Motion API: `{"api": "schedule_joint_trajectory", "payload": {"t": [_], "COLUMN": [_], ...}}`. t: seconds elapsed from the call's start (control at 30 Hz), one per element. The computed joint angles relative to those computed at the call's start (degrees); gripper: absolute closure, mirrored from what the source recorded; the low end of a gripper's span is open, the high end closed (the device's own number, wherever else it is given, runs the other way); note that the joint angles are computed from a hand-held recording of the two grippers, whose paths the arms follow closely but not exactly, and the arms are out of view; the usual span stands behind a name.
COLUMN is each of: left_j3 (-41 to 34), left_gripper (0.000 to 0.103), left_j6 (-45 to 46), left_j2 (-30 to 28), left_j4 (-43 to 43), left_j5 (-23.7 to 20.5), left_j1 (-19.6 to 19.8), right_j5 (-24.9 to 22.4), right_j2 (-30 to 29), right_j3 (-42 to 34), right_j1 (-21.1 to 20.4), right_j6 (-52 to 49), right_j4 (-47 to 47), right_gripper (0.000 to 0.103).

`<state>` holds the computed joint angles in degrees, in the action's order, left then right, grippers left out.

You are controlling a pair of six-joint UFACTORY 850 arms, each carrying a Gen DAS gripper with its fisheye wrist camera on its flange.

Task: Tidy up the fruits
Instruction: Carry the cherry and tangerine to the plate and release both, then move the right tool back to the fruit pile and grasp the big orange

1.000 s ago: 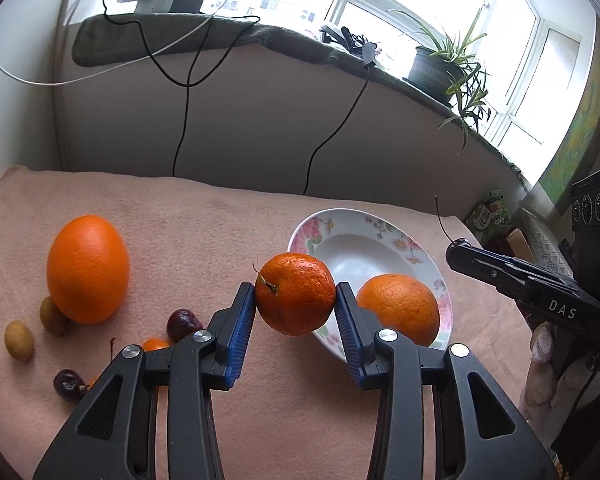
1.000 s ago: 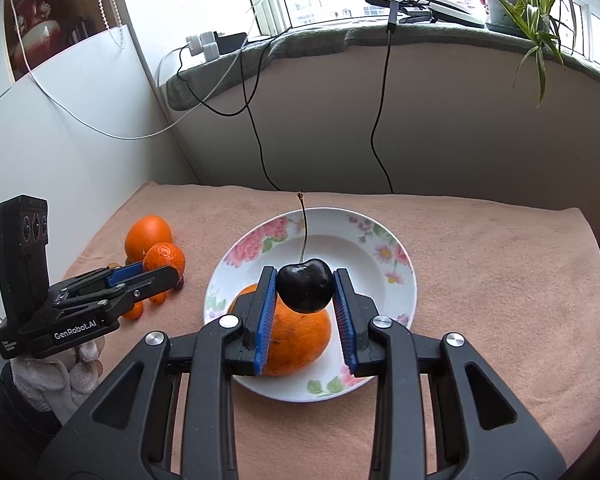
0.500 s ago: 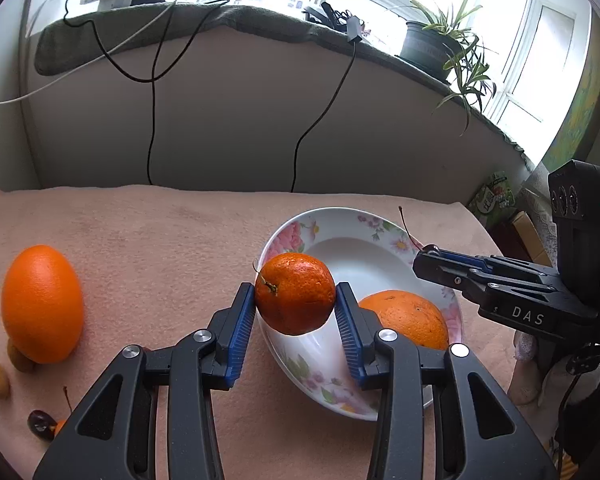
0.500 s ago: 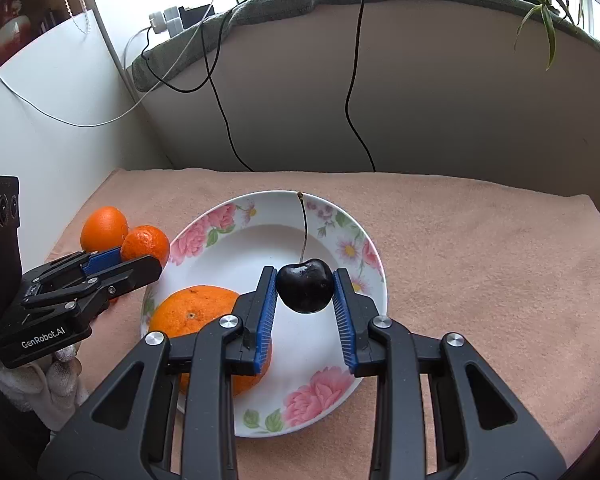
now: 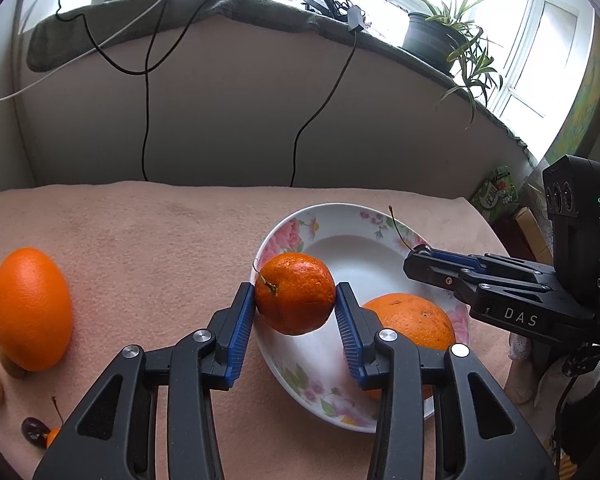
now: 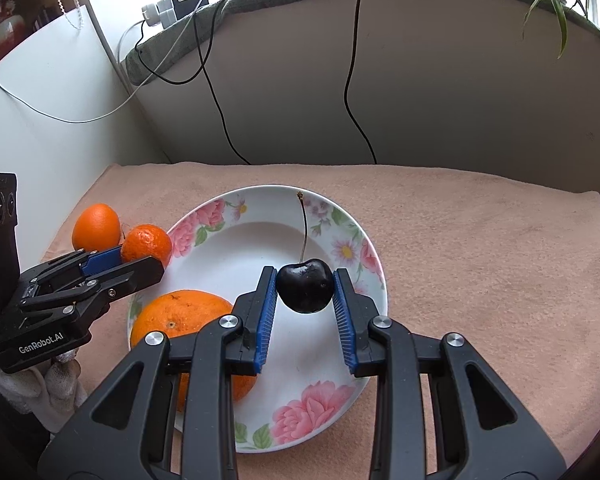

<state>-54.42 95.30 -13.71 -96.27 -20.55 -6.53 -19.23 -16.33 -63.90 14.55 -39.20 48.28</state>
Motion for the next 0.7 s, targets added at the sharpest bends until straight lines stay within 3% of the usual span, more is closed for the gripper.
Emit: {"api": "schedule_joint_trajectory", "payload": {"t": [0.2,0.37,0.43,0.47,0.7], "left_j3": [-0.2,0.0,0.1,0.2,0.9], "left_gripper": [0.063,0.051,0.051,0.051,0.048], "left_j6": [0.7,2.4,2.7,3.1,4.4], "left_j2": [-0.1,0.3,0.5,0.6,1.5], "left_j4": [-0.4,-2.9,-3.1,-3.4,-4.8], "left_j5": [0.4,-0.1,-0.1,-0.1,-0.5], "left_j1": [-0.4,-0.1,-0.1,0.0,0.3], "right_j5": [0.8,0.0,0.9,1.4,0.3], "right_j2": [0.1,0.2,0.8,1.2,2.4], "right_j3": [0.0,0.3,0.9,1.3,2.4], "right_j1": [0.3,-0.2,-0.2,-0.2,-1.3], "right_j6": [-0.3,-3.1,-4.7,-6.1,-12.8], "right_j4": [0.2,3.9,5.9,7.4,16.9], "right_gripper": [0.073,0.071,0.043,0.038,0.024]}}
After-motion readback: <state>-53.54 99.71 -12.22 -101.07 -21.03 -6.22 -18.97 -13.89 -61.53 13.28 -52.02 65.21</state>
